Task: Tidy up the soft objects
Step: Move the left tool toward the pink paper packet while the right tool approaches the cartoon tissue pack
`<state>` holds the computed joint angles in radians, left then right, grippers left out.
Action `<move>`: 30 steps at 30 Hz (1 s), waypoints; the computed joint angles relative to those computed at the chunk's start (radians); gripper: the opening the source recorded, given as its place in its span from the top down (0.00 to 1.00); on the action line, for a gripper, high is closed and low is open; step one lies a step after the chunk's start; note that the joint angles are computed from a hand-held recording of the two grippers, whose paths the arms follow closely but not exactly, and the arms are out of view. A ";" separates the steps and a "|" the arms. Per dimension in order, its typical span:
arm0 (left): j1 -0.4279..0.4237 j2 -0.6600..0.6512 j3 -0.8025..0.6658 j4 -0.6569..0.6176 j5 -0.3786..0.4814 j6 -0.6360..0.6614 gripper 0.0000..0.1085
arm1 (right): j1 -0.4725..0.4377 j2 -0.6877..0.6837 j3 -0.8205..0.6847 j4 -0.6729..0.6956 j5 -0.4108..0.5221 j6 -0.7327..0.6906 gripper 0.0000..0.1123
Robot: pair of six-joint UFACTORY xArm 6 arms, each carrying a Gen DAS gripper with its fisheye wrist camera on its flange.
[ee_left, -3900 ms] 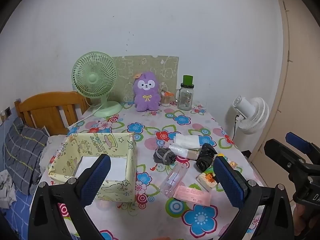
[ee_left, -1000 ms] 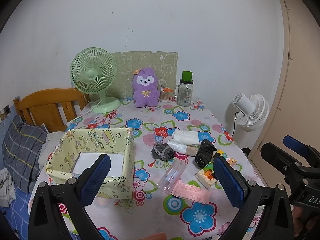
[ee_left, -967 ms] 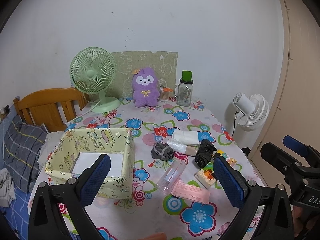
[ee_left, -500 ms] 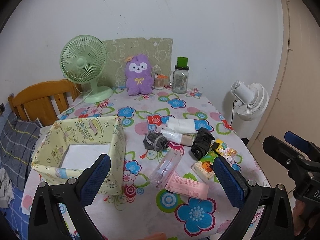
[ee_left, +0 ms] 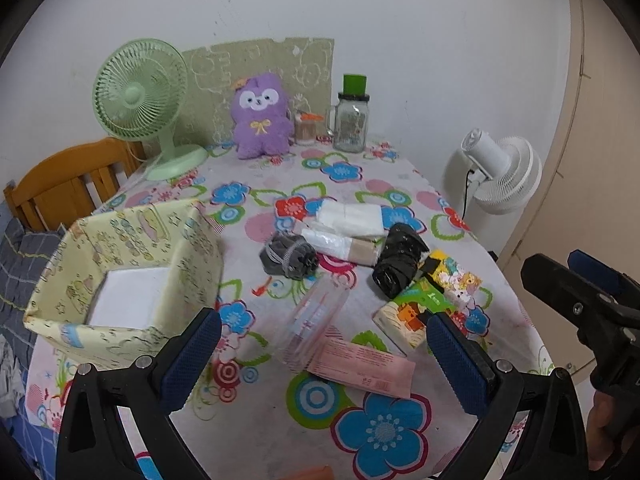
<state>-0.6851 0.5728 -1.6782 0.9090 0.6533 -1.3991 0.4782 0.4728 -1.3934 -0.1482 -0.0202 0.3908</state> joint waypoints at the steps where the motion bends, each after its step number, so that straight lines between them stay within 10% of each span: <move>1: 0.001 0.014 -0.013 -0.021 -0.006 0.021 0.05 | 0.002 0.008 -0.006 0.039 0.005 -0.035 0.08; 30: 0.015 0.354 -0.406 -0.327 0.132 0.335 0.05 | -0.044 0.365 -0.451 0.316 0.299 -0.305 0.08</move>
